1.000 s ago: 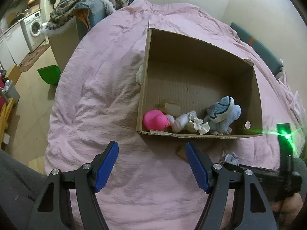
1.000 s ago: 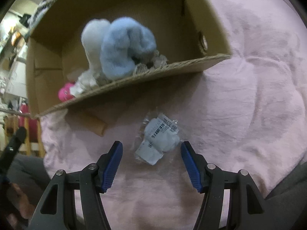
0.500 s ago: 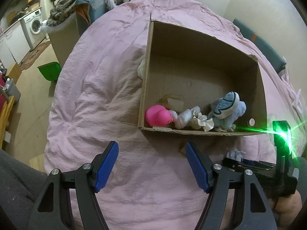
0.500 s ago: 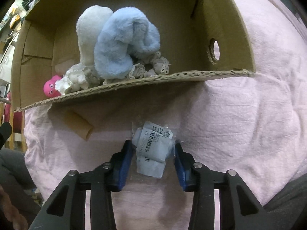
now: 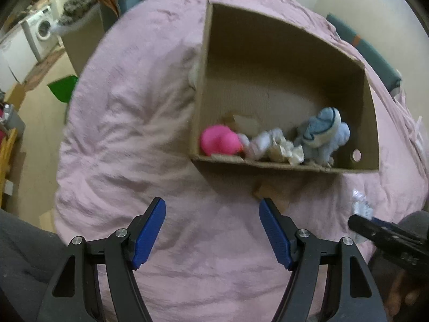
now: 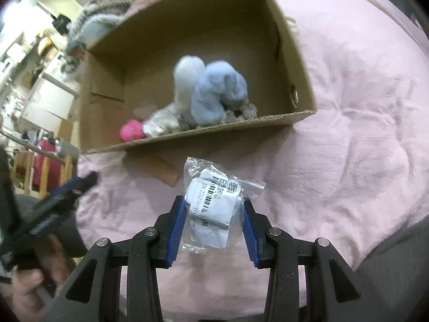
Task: Organize soft objects
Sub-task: 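Grasp the clear plastic bag with the right tool and lift it, then lower the plastic bag into the box and open the right tool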
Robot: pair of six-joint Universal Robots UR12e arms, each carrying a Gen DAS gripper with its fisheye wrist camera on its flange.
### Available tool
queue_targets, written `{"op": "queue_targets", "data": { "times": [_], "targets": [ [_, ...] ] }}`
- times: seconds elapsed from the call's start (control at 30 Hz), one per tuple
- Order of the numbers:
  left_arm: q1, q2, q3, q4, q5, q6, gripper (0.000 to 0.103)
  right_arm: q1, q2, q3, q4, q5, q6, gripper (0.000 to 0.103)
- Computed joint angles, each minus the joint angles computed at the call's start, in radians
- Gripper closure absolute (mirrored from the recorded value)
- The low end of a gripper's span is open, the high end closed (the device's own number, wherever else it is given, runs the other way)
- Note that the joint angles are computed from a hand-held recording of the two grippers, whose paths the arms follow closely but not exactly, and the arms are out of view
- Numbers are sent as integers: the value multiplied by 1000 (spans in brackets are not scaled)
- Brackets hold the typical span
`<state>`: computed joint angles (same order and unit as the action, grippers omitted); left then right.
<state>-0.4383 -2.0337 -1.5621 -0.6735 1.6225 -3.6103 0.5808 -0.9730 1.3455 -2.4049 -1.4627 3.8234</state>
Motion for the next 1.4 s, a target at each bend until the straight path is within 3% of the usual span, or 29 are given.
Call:
{"op": "queue_targets", "data": {
  "times": [0.17,0.27,0.43,0.5,0.63,0.8,1.4],
  "targets": [
    [-7,-27,11,12,-87,14,45,-5,-19,35,-72,-5,29,60],
    [-11,-49,15,58,-133,-72,50,-10,-20,42,-90,4,48,60],
    [-18,-86,36,99,-155,-174,55,-11,-19,51,-119,11,76,60],
    [-18,-98,49,86,-163,-185,68,-12,-15,50,-122,17,80,60],
    [-22,-117,74,33,-142,-186,69,-14,-11,48,-125,34,79,60],
    [-22,-118,80,4,-119,-189,94,-15,-6,46,-130,44,82,60],
    [1,-16,-12,19,-124,-142,98,-4,1,25,-107,20,45,60]
  ]
}}
